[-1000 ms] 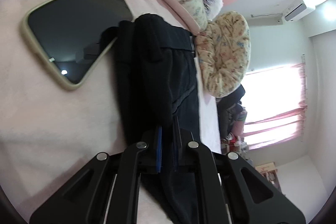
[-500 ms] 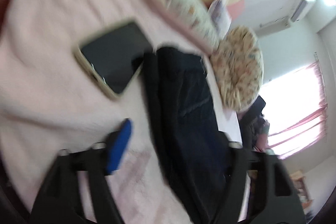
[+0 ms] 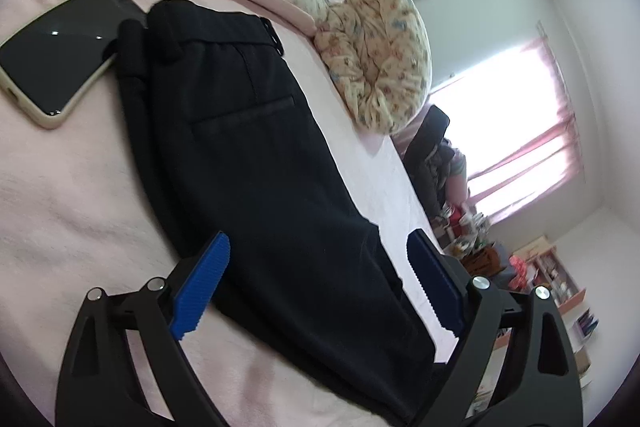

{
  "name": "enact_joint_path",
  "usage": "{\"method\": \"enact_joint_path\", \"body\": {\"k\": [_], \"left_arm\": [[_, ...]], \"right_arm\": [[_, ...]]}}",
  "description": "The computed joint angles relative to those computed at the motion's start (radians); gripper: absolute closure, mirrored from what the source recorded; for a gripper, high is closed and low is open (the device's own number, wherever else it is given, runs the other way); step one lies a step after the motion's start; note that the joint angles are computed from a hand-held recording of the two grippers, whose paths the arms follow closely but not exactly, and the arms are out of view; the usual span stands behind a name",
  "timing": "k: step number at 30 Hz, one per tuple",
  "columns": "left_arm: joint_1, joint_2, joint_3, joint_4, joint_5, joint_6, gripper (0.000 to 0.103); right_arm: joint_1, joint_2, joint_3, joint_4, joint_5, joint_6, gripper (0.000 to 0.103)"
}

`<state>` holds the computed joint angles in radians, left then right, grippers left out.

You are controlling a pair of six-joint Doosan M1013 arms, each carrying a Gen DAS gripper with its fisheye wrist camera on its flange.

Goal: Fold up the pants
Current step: 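Open both tools and release the folded trousers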

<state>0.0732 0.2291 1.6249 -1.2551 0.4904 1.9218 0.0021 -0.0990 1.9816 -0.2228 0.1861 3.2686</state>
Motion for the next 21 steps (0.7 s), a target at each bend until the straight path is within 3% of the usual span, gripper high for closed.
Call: {"method": "enact_joint_path", "body": {"k": [7, 11, 14, 16, 19, 21], "left_arm": [[-0.01, 0.002, -0.005, 0.035, -0.006, -0.009, 0.011], [-0.016, 0.006, -0.01, 0.044, -0.007, -0.02, 0.011], [-0.019, 0.011, -0.015, 0.056, -0.002, -0.028, 0.011], [-0.021, 0.013, -0.017, 0.063, 0.0, -0.033, 0.01], [-0.02, 0.014, -0.018, 0.058, 0.003, -0.031, 0.01], [-0.022, 0.016, -0.022, 0.063, 0.003, -0.036, 0.01]], "right_arm": [[-0.024, 0.027, -0.041, -0.01, 0.119, -0.032, 0.058], [-0.035, 0.037, -0.04, 0.046, 0.131, -0.094, 0.061], [-0.036, 0.05, -0.046, 0.027, 0.143, -0.113, 0.073], [-0.036, 0.064, -0.059, 0.024, 0.163, -0.135, 0.092], [-0.04, 0.058, -0.052, 0.014, 0.151, -0.134, 0.096], [-0.026, 0.045, -0.055, -0.16, 0.156, 0.002, 0.096]]}}
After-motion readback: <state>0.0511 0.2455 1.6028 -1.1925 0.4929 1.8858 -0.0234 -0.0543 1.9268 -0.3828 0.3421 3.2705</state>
